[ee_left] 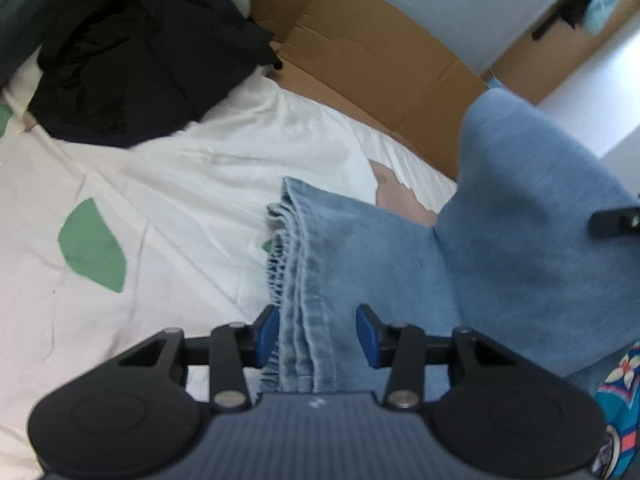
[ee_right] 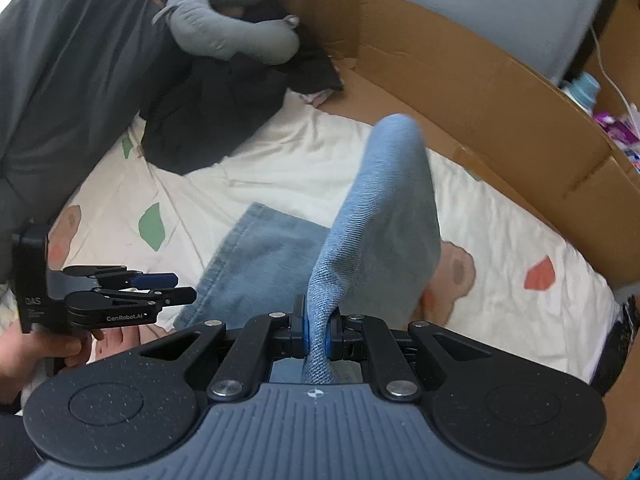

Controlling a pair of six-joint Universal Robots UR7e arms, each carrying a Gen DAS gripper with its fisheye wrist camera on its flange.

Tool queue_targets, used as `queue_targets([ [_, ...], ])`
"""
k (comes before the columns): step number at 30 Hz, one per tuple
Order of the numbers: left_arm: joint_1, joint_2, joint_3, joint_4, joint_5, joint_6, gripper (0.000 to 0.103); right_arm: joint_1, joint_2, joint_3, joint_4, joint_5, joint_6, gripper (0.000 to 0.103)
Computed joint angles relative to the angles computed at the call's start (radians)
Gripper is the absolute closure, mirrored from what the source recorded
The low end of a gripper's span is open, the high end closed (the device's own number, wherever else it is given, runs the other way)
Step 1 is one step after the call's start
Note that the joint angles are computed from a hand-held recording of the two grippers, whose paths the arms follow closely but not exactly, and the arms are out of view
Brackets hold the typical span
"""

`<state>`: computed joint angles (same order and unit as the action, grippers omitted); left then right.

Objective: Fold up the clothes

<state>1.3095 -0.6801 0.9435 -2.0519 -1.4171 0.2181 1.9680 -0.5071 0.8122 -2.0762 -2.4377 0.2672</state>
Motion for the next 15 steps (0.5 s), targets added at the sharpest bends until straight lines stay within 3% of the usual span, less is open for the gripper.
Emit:
queue_targets([
  [15, 0.027, 0.0, -0.031, -0.021, -0.005, -0.053, 0.058, -0.02, 0.34, -0.421, 0.064, -0.017, -0.092, 0.097],
])
